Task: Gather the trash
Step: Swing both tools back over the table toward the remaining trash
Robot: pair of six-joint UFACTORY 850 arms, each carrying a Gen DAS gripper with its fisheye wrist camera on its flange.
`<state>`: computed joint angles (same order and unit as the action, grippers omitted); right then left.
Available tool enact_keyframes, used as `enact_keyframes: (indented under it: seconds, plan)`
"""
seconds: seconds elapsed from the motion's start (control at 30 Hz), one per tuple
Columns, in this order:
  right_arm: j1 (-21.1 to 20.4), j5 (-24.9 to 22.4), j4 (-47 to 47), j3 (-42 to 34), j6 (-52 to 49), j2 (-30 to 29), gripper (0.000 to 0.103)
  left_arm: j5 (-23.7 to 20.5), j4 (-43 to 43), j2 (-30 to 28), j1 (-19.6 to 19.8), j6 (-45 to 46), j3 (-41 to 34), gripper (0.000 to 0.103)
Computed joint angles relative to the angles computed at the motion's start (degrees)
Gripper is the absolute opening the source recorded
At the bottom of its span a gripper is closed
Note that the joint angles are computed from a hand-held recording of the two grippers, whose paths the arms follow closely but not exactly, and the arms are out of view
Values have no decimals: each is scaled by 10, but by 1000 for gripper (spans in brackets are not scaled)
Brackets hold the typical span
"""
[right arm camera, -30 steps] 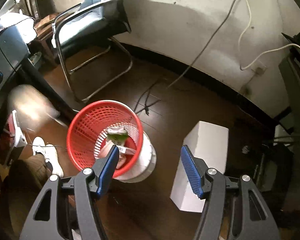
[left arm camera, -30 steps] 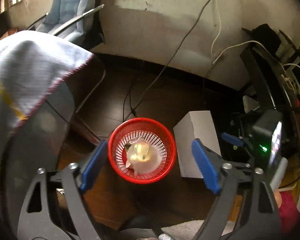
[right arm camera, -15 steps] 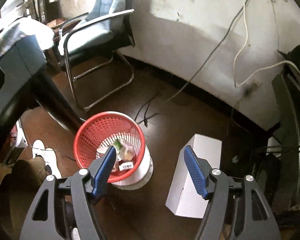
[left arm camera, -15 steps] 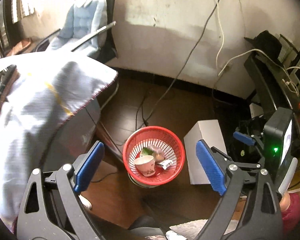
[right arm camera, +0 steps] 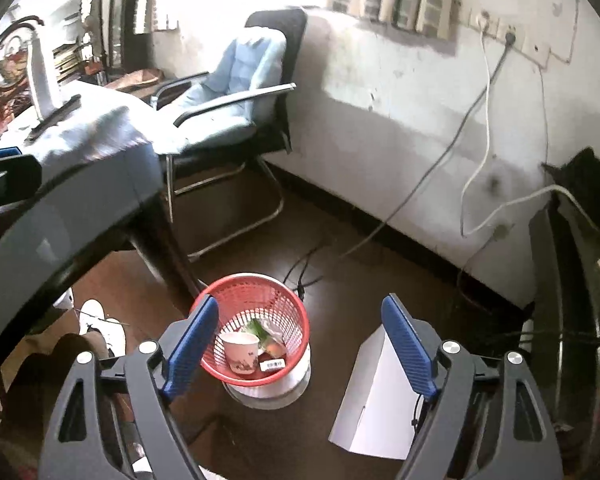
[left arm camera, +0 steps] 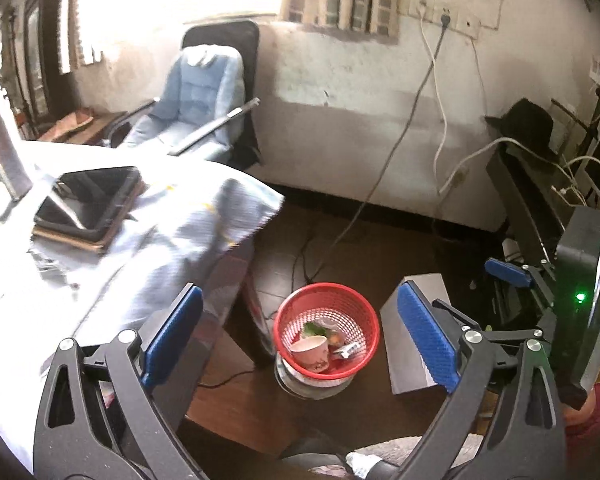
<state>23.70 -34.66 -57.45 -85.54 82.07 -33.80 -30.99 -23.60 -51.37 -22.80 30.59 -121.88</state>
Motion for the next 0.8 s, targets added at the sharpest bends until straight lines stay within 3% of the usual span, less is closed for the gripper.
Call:
enact_keyframes:
  seconds: [0.47,0.67,0.8]
  plan:
    - [65,-16,-52,-92,-36,-16,88,128,-71,144,56,62,193,96]
    - [94,-12,-43,-175,-97,-57,92,166,-59,188,97,41,250,96]
    - [107,8,2,-235,-163,-90,94,179,21,207,131,-43,276,96]
